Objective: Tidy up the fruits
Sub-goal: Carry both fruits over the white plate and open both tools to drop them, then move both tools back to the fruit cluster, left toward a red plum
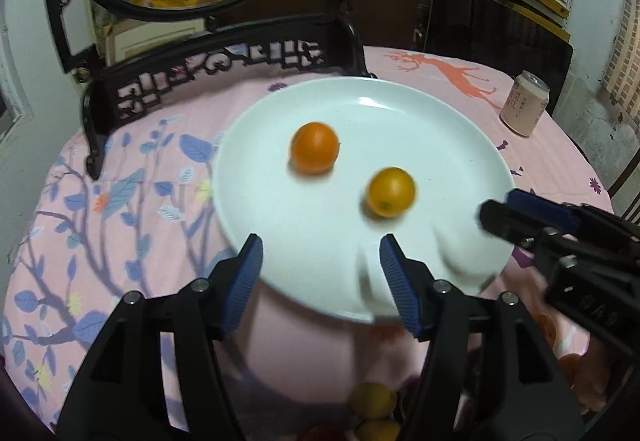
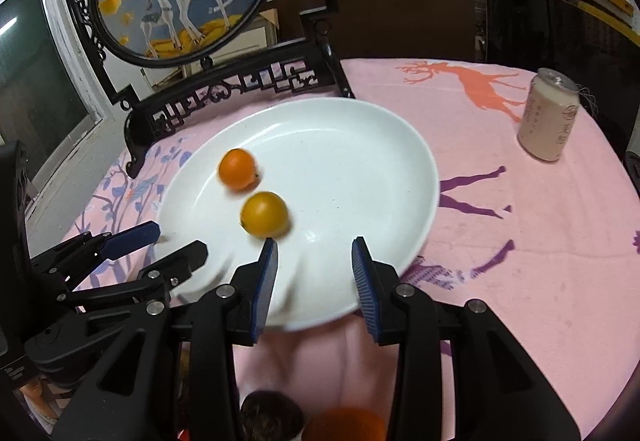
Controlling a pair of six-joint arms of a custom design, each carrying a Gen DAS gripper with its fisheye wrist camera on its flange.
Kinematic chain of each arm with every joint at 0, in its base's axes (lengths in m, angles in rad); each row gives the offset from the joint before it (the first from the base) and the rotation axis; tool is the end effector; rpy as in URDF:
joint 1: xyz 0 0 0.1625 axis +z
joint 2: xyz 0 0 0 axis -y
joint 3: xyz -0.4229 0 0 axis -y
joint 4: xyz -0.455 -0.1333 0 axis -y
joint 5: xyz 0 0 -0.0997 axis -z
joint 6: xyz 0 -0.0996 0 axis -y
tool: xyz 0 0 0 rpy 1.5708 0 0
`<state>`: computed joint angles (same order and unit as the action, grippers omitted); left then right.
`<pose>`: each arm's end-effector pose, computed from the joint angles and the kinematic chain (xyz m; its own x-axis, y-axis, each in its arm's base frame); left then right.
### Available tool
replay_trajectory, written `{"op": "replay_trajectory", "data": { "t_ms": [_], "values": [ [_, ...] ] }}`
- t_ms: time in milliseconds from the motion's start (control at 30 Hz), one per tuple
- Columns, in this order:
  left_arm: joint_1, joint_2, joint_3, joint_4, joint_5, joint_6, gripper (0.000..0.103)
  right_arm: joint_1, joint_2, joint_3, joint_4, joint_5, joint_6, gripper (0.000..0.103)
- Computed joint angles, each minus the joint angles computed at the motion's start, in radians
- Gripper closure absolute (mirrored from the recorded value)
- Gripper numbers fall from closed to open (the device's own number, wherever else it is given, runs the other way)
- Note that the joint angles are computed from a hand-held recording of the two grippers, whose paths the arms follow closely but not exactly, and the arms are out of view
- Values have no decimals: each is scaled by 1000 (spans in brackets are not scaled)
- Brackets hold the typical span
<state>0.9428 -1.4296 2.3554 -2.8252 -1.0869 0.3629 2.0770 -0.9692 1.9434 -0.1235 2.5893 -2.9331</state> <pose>-0.1225 -0.4744 0.1663 -0.5547 0.6445 -0.5262 0.8055 0.5745 -0.1454 0.2628 -0.3740 0.0297 -0.7907 0.3676 0.4896 -0.2053 0.5942 -0.7776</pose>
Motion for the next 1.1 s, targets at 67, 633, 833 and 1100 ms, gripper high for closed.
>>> {"op": "replay_trajectory", "data": {
  "t_ms": [67,633,833,1100],
  "values": [
    [4,-41,11,21,-15,-6,38,27,-3,8,4,26,20,64],
    [115,-341,103,257,-85,31,31,278,80,117,201,195,518,42],
    [96,-335,120,296,-82,61,31,288,48,137,168,170,506,40],
    [122,-300,85,341,-103,27,31,277,41,145,178,146,536,40]
  ]
}}
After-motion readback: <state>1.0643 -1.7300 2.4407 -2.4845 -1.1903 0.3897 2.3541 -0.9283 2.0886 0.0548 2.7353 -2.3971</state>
